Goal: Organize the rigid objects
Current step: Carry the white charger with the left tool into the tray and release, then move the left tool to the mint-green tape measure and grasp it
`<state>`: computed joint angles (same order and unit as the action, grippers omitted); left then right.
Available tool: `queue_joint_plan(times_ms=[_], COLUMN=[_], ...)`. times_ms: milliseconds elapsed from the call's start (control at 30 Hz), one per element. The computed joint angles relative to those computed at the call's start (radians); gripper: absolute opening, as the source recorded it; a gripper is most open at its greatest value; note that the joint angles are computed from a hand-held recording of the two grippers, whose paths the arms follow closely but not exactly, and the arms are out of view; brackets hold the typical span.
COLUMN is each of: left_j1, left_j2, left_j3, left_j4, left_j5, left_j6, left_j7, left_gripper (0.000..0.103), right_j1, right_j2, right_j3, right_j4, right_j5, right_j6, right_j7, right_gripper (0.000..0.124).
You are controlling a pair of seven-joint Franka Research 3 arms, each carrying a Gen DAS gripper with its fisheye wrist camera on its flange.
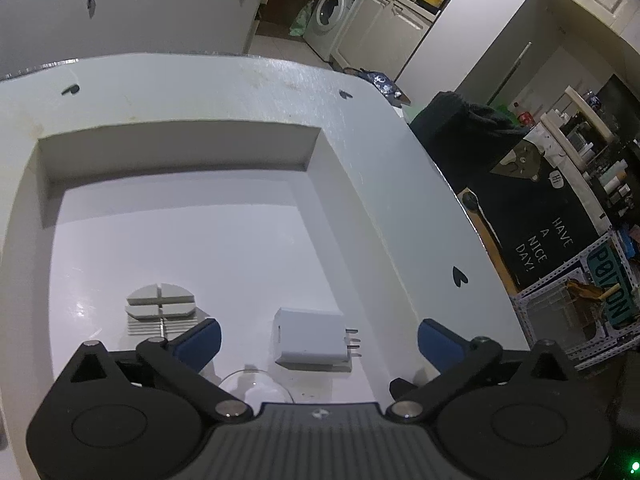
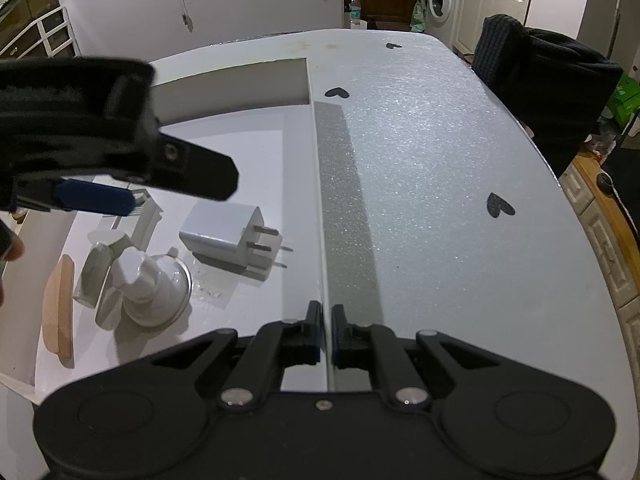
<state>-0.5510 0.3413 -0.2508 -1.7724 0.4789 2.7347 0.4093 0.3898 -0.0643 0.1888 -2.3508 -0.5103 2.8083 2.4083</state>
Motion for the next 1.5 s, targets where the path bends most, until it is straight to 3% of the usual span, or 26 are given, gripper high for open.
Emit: queue_joint_plan(times_ms=[367,467,633,800,1200,1400,1500], left_j1=[-0.007,-0.006,0.040,0.082,0.156,0.175,0.185], left_j2=[-0.120,-0.163,-0.246,-0.330,-0.523,-0.599,-0.640], left_j3=[0.021,0.022,-0.001,-0.033,-0.106,-0.127,-0.130], left_j4=[-0.093,-0.121,-0.195,-0.263,-0.443,-0.533,-0.593], left_j5=[0.145,0.232,0.302,0.363,0.337,0.289,0.273], left_j6=[-0.043,-0.088,-0.112,-0.186,-0.335,-0.354,-0.325], left_j7=[-0.147,-0.217,-0.307,-0.392,-0.496,-0.551,-0.593], left_gripper=[0.103,0.103,0.103,0.103,0.103,0.103,0.103], right_j1=[-0.001,-0.001,-0.002,-0.002,-0.005,-0.011,-0.014], right_j2=[-0.001,-0.001,-0.001,-0.001,-0.003,-0.006,-0.007], right_j3=[-0.001,-0.001,0.000,0.000,-0.003,-0.002,0.000], right_j4=[-0.002,-0.003,-0.003,-0.003,-0.014,-0.025,-0.027], right_j5=[-0.004,-0.002,-0.002,-0.004,0.006,0.019,0.018], right_j6=[0.006,0.007,0.007,0.007,0.033,0.055,0.057], right_j7=[-0.001,-0.004,-0.004,-0.003,-0.030,-0.051,-0.057], right_gripper=[0.007,0.007,0.007,0.007,0.006,0.006,0.006])
